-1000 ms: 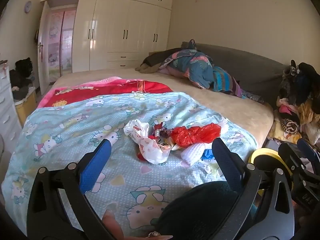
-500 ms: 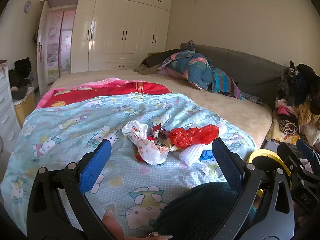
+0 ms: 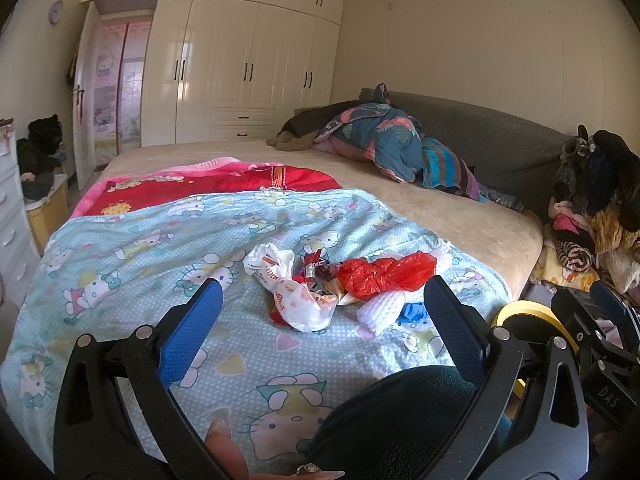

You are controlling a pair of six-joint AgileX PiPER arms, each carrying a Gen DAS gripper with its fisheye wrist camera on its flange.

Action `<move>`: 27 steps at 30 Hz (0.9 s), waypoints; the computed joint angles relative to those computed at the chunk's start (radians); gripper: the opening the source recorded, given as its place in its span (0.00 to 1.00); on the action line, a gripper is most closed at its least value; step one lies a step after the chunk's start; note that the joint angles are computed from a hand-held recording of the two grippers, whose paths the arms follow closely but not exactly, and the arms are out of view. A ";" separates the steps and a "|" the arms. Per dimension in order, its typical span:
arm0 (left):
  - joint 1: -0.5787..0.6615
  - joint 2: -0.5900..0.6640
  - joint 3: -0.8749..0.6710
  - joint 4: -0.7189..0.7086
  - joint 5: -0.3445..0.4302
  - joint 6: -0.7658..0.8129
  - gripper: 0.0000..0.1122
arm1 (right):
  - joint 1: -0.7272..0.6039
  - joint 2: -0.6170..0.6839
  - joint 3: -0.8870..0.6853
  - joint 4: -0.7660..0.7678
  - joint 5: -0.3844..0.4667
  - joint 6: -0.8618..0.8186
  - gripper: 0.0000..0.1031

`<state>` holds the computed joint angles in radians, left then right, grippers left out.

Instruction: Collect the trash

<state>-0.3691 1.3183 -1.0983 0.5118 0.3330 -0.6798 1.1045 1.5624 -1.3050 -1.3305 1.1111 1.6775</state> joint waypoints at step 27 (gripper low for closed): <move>-0.005 -0.002 0.000 0.003 0.000 -0.007 0.83 | 0.000 -0.002 0.017 0.000 0.000 0.015 0.95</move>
<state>-0.3742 1.3158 -1.0978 0.5144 0.3332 -0.6871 1.1045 1.5603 -1.2884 -1.3307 1.1115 1.6926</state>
